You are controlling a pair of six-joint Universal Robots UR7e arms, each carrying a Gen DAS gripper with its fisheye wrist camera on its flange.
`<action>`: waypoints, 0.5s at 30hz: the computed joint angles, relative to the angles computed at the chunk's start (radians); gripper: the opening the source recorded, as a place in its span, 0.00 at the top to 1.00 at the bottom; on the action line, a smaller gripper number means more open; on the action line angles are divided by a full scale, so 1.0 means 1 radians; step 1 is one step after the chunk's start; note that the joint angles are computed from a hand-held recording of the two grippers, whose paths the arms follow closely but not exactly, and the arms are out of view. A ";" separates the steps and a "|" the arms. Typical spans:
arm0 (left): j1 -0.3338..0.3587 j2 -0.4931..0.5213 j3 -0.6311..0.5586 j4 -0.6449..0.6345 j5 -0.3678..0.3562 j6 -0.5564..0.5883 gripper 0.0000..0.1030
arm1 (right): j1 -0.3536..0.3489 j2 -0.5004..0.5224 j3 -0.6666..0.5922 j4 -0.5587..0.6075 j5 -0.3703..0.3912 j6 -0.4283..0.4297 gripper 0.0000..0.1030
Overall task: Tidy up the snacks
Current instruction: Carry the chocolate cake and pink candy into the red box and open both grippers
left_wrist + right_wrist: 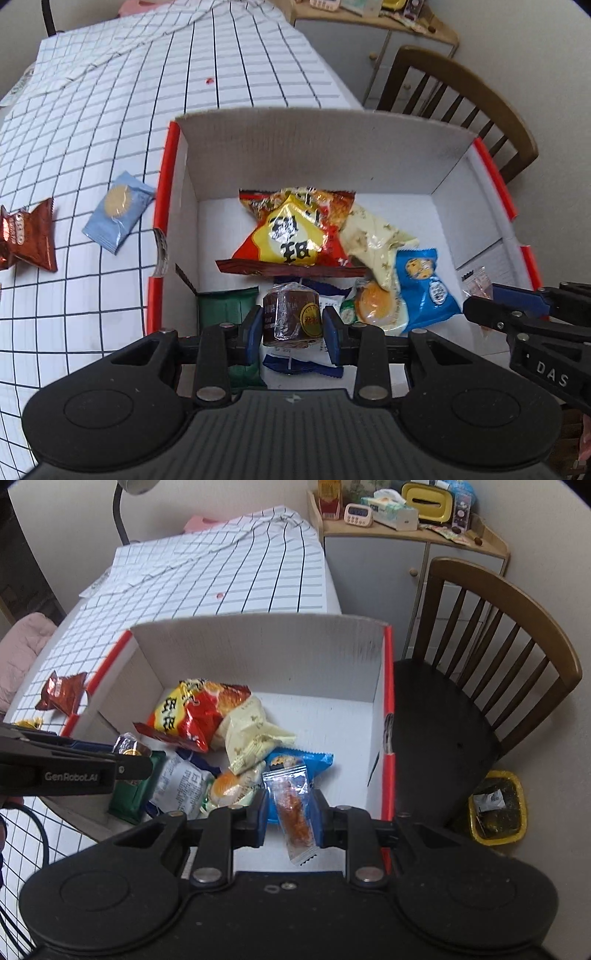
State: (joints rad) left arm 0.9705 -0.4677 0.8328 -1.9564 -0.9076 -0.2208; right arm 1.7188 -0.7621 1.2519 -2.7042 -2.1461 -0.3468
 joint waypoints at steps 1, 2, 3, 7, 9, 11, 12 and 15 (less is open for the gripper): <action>0.002 0.006 -0.009 0.011 -0.001 -0.003 0.67 | -0.001 0.001 0.000 0.006 0.002 0.000 0.79; 0.003 0.011 -0.015 0.020 0.000 -0.003 0.67 | -0.003 0.001 0.001 0.011 0.005 -0.001 0.79; 0.003 0.014 -0.018 0.027 0.001 -0.001 0.67 | -0.004 0.001 0.002 0.014 0.006 -0.002 0.79; 0.006 0.022 -0.021 0.045 0.001 0.006 0.67 | -0.006 0.004 0.003 0.024 0.011 -0.012 0.78; 0.006 0.024 -0.020 0.051 0.002 0.006 0.67 | -0.005 0.007 0.002 0.029 0.007 -0.018 0.78; 0.006 0.025 -0.019 0.055 0.002 0.011 0.67 | -0.004 0.011 0.001 0.027 0.001 -0.027 0.78; 0.006 0.028 -0.022 0.057 0.002 0.014 0.67 | -0.005 0.010 0.001 0.033 0.006 -0.022 0.78; 0.005 0.032 -0.026 0.067 0.008 0.011 0.67 | -0.006 0.010 0.000 0.047 0.007 -0.020 0.77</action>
